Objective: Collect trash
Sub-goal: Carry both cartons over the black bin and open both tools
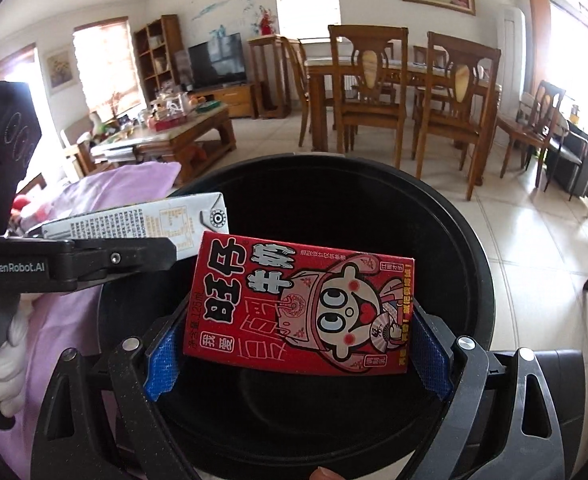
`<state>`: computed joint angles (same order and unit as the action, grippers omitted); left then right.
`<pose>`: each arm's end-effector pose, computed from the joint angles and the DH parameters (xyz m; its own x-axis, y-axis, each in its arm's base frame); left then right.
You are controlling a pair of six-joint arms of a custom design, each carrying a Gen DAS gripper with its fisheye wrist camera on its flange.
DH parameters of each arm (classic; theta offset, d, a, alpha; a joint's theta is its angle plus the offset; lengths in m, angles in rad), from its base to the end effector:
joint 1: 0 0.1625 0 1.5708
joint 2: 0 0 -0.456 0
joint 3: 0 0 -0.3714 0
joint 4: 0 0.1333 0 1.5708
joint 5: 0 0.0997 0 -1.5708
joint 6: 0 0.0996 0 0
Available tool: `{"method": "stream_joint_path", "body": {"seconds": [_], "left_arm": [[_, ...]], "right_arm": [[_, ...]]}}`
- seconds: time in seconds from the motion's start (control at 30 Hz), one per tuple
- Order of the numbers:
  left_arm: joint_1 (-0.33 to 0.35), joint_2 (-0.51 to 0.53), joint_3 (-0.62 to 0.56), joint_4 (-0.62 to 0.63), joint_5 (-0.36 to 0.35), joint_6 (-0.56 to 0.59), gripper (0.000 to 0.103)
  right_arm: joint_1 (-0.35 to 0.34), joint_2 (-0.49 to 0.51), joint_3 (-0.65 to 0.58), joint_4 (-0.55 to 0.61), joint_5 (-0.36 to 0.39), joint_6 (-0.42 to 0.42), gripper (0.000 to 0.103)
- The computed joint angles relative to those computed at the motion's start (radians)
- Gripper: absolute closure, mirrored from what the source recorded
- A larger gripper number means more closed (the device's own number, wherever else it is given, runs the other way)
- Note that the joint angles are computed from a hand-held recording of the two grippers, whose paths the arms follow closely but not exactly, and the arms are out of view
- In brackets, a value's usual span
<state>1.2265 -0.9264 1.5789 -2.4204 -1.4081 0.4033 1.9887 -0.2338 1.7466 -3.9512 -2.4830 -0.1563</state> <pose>-0.0909 -0.6962 0.2247 -0.7343 0.6412 -0.2229 0.6732 0.7300 -0.1178 0.2836 -0.5044 -0.0660 -0.7535 0.2073 0.6239 -0.3844 0.6310 -0.6739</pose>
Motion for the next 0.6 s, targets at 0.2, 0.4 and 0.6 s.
{"method": "stream_joint_path", "body": {"seconds": [0.2, 0.4, 0.6], "left_arm": [[0.007, -0.025, 0.03, 0.005, -0.042, -0.016, 0.044], [0.005, -0.096, 0.121, -0.083, -0.073, 0.024, 0.017], [0.035, -0.201, 0.17, -0.099, -0.125, 0.04, 0.016]], "right_arm": [[0.003, -0.003, -0.053, 0.091, -0.02, 0.022, 0.005], [0.016, -0.003, -0.047, 0.057, -0.035, 0.025, 0.005], [0.061, -0.001, -0.041, 0.014, -0.02, 0.033, 0.005]]}}
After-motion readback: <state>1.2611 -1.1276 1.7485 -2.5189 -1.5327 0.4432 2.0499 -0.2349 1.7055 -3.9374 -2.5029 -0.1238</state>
